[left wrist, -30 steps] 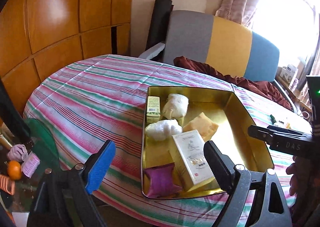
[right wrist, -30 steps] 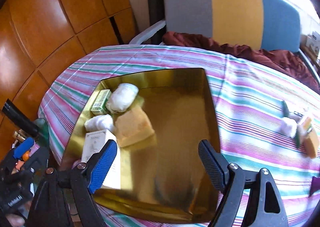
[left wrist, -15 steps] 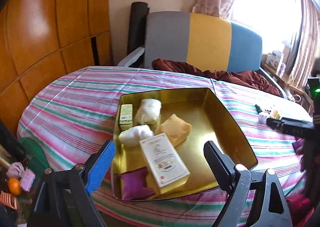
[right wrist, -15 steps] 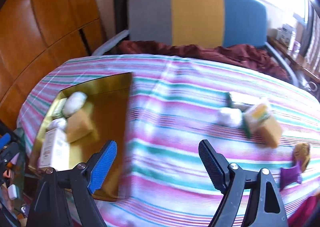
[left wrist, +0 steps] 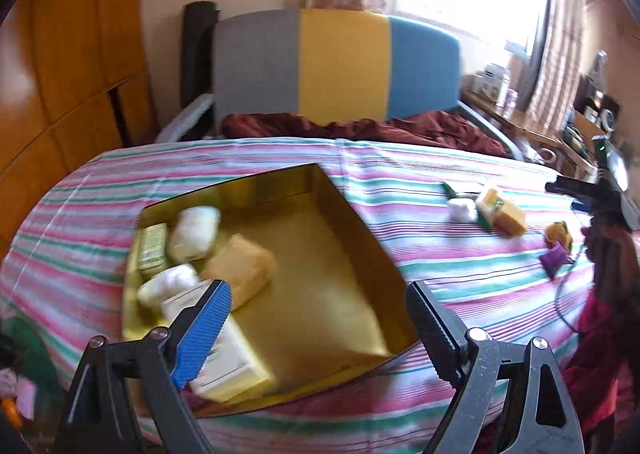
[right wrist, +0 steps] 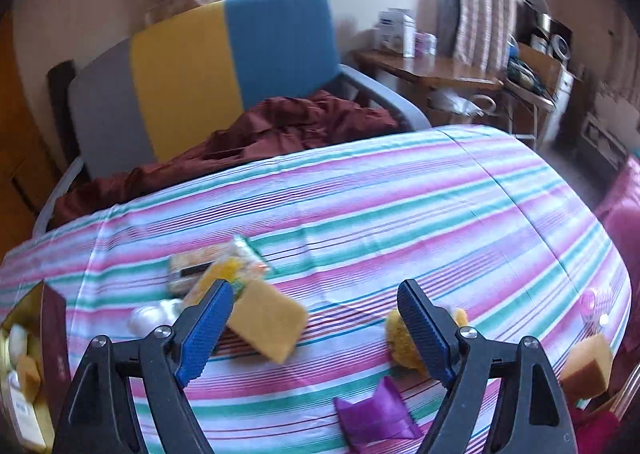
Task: Organize objects
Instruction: 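Move both tools back from the tray toward the remaining items, then grasp the cracker packet with the left tool and lift it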
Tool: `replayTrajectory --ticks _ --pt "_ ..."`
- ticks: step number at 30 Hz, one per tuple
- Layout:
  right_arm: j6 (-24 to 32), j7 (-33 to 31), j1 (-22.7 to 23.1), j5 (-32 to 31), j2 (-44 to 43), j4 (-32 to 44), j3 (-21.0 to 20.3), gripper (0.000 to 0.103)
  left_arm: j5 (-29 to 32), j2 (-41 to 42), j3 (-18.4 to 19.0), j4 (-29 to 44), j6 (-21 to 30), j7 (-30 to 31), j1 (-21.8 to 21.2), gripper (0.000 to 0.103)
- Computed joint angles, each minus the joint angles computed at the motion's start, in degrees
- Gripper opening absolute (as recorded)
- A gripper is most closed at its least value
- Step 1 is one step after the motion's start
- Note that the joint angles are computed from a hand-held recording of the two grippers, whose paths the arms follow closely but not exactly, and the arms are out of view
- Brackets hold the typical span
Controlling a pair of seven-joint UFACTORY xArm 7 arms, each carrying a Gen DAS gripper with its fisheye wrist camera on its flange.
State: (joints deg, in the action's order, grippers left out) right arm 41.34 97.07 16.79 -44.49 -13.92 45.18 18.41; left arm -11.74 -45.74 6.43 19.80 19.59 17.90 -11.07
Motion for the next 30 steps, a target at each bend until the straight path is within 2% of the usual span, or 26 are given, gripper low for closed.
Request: replayTrajectory --ticks 2,3,5,8,11,12,17,23,25,28,30 --pt "-8.15 3.49 -1.09 3.21 -3.63 -5.17 -2.64 0.086 0.11 2.63 -2.43 1.37 -1.18 -1.46 -0.99 0.09" --pt "-10.4 5.25 -2.23 3.32 -5.06 -6.82 -2.41 0.086 0.3 4.1 -3.29 2.27 -1.44 -2.13 -1.43 0.09" --pt "-11.69 4.31 -3.07 5.82 -6.12 -8.17 -2.19 0.086 -0.4 7.43 -3.9 4.49 -1.99 -3.03 -4.0 0.09" --pt "-18.48 2.26 -4.01 9.87 -6.48 -10.68 -2.95 0.086 -1.03 12.76 -4.93 7.72 -3.84 -3.35 -7.26 0.09" --pt "-20.31 -0.71 -5.29 11.78 -5.77 -10.37 -1.59 0.086 0.64 18.41 -7.68 11.02 -5.73 -4.11 -7.8 0.084" --pt "-21.26 -1.74 -5.67 12.31 -5.47 -10.25 -1.14 0.086 0.52 20.4 -7.67 12.45 -5.82 -3.74 -8.85 0.08" --pt "-23.56 -6.7 -6.71 14.26 -4.24 -9.26 0.67 0.086 -1.54 30.77 -8.4 20.35 -6.0 -1.79 -12.05 0.071" --pt "-26.01 -9.48 -7.12 17.01 -3.96 -9.88 0.73 0.086 -2.94 41.94 -11.91 30.4 -3.51 -2.08 -9.93 0.064" --pt "-27.25 -10.53 -7.18 18.42 -3.8 -10.31 0.42 0.086 1.21 45.58 -13.21 34.05 -3.67 -4.33 -8.62 0.061" --pt "-28.97 -12.32 -7.33 20.14 -3.19 -10.52 0.32 0.086 15.49 52.38 -13.17 41.49 -2.51 -11.69 -8.31 0.057" --pt "-29.79 -13.92 -6.93 21.56 -2.57 -10.39 0.07 0.086 20.57 57.3 -13.14 47.57 0.45 -11.57 -8.74 0.058"
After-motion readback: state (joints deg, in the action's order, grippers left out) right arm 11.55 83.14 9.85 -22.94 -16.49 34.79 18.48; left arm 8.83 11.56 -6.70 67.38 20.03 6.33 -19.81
